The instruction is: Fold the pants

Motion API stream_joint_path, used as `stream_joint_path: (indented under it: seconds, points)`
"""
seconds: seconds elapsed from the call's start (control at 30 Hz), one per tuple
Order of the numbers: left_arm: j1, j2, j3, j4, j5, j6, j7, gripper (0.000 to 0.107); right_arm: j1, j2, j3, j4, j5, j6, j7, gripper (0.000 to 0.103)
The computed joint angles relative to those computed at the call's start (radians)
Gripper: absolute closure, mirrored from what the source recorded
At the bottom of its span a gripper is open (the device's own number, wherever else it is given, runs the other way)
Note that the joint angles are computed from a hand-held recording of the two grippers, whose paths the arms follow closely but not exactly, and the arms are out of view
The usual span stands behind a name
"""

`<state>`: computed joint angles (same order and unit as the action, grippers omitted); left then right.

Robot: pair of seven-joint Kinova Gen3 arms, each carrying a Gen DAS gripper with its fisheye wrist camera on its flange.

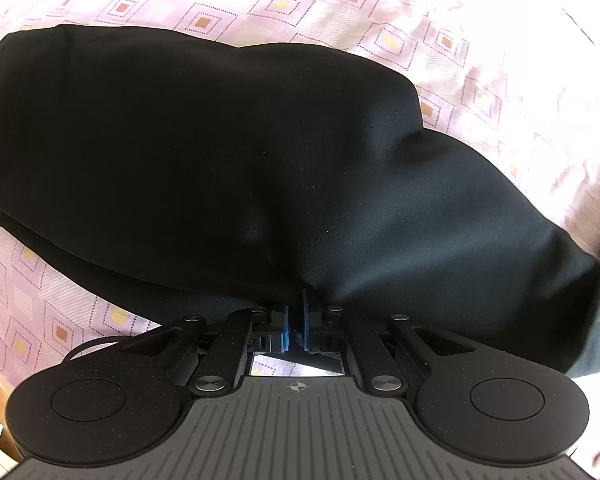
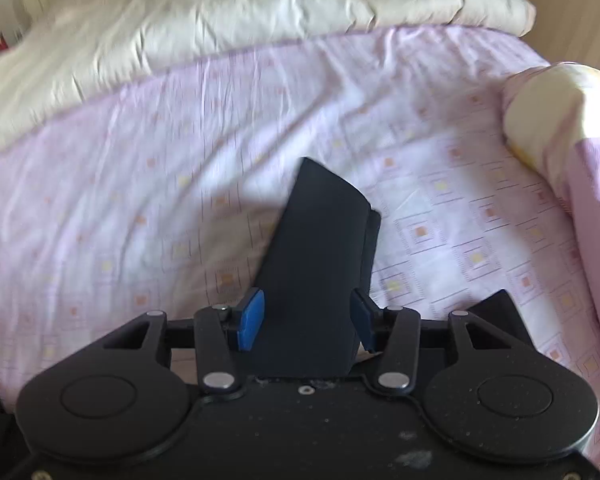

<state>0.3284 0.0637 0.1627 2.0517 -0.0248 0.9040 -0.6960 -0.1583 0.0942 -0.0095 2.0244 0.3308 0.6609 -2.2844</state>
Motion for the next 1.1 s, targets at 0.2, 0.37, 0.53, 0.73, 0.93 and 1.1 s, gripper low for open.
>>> stream_joint_path:
  seconds: [0.2,0.37,0.53,0.73,0.93,1.1]
  points:
    - [-0.02,-0.009,-0.009,0.009,0.013,-0.004,-0.022,0.101,-0.1,0.152,0.008,-0.104,0.098,0.083,-0.068,0.052]
    - [-0.049,-0.008,-0.023,0.014,0.05,-0.009,-0.074,0.101,-0.128,0.292,0.011,-0.252,0.082,0.203,-0.015,0.052]
    - [-0.072,-0.014,-0.031,0.033,0.081,-0.029,-0.098,0.101,-0.121,0.307,0.041,-0.25,0.033,0.163,0.089,0.087]
    - [-0.065,-0.013,-0.023,0.028,0.062,-0.024,-0.093,0.101,0.056,0.096,0.023,-0.091,-0.119,-0.001,0.242,0.101]
    - [-0.034,-0.003,-0.005,0.053,0.036,-0.066,-0.032,0.101,0.223,-0.111,0.102,0.094,-0.3,-0.024,0.366,0.1]
    - [-0.001,0.006,0.006,0.042,0.003,-0.06,0.012,0.101,0.327,-0.112,0.153,0.204,-0.389,-0.018,0.463,0.1]
